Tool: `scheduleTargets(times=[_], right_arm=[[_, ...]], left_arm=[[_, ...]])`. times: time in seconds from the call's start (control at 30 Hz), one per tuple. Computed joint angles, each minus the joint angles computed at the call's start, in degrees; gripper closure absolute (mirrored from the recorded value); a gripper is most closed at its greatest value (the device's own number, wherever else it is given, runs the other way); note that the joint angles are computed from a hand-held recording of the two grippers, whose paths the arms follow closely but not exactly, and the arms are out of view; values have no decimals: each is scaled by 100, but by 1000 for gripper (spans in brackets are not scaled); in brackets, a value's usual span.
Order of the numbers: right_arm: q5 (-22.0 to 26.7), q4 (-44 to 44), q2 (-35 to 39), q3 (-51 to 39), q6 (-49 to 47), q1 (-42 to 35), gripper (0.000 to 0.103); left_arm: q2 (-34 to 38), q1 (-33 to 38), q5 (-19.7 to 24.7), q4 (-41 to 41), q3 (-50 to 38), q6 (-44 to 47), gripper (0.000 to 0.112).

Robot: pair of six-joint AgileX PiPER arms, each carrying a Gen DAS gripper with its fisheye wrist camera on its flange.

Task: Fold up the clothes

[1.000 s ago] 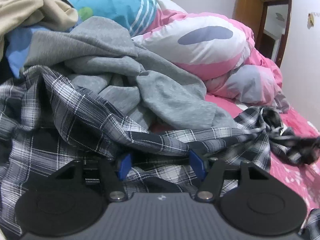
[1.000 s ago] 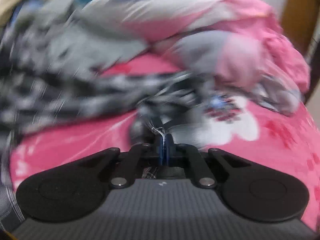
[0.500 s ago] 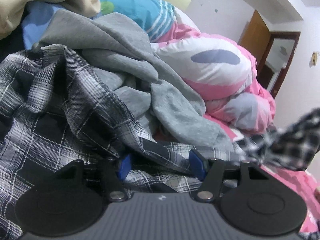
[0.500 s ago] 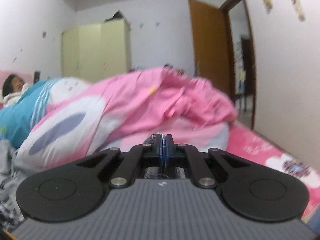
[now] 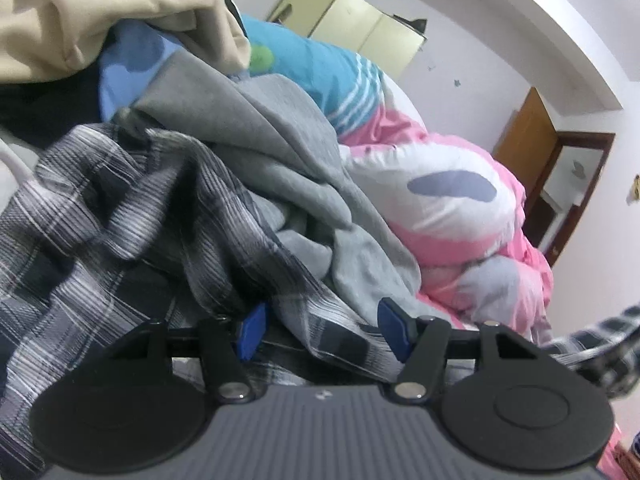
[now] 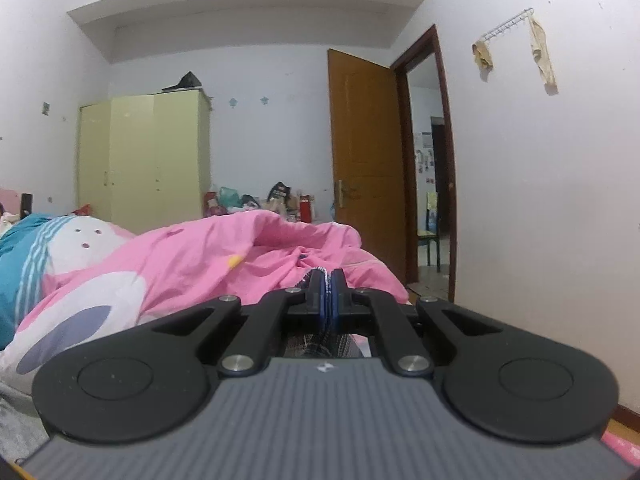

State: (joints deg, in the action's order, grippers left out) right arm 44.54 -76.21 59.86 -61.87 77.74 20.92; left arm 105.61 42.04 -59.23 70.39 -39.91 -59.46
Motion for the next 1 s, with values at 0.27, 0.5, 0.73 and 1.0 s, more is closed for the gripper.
scheduleTargets(times=[0.27, 0.5, 0.73, 1.0], right_arm=[[-835, 2489, 2593, -1164, -1511, -2193, 99], [-316, 1731, 4026, -1155, -311, -1914, 68], [-1416, 1772, 3002, -481, -1007, -675, 68], [-2796, 3705, 4207, -1445, -4260, 2041, 70]], left_arm=[[94, -21, -6, -212, -24, 37, 50], [145, 44, -124, -197, -24, 12, 50], [-124, 309, -451, 70, 93, -91, 45], [-888, 794, -72, 1161, -403, -872, 44]])
